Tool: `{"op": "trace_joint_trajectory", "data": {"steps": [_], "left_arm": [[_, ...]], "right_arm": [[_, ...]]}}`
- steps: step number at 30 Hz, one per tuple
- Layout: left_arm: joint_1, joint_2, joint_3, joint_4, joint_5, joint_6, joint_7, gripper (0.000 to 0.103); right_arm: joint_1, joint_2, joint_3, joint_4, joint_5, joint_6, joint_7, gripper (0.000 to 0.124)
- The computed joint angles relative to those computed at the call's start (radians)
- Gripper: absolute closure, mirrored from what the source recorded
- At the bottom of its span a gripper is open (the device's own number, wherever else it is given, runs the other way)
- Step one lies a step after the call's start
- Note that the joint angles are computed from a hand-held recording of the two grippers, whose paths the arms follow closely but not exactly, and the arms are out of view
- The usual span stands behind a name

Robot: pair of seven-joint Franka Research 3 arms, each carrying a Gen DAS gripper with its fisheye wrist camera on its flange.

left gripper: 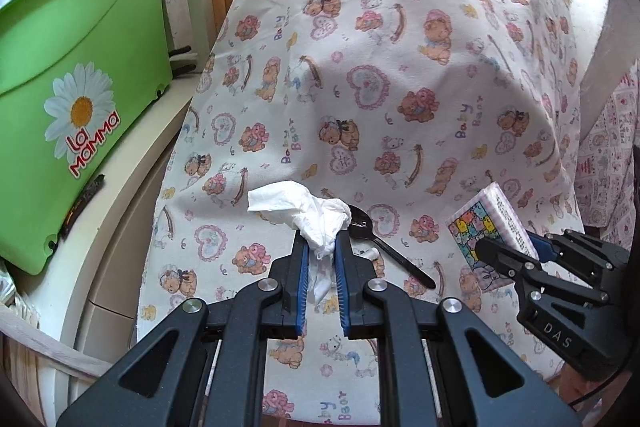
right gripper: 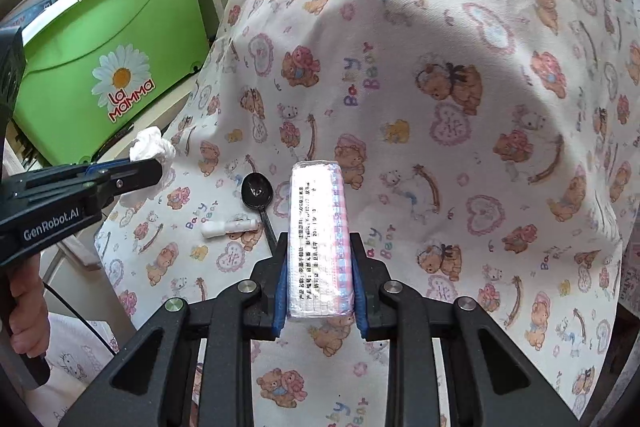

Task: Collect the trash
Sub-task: 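Carry the tissue and tissue box down over the pink wastebasket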

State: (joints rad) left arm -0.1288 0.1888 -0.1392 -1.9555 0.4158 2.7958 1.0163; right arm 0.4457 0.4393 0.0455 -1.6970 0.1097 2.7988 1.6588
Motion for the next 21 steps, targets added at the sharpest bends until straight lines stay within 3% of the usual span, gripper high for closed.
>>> {"op": "trace_joint_trajectory", "data": {"steps": [4,5,8,10,21], "left_arm": [[0.054,-0.037,-0.067,-0.058,-0.24,0.042,0.142,0.091],[0.046,-0.048,-0.06,-0.071,-0.243,0.049,0.128,0.091],[-0.01,-0.084,0.0,-0.104,-0.04,0.061,-0.038,0.091],[-0.014,-0.115,0.001,-0.14,0.013,0.079,-0.08,0.091],[-0.013,-0.281,-0.047,-0.354,0.021,0.105,-0.124,0.091]], "right_arm": [[0.047,-0.059,-0.057,-0.077,-0.048,0.05,0.114,0.096],[0.045,-0.082,-0.055,-0.109,-0.048,0.078,0.129,0.096],[0.083,-0.14,-0.094,-0.19,-0.106,0.152,0.222,0.096],[0.129,-0.175,-0.144,-0.243,-0.194,0.186,0.313,0.096],[0.139,-0.35,-0.132,-0.468,-0.504,0.277,0.593,0.096]]}}
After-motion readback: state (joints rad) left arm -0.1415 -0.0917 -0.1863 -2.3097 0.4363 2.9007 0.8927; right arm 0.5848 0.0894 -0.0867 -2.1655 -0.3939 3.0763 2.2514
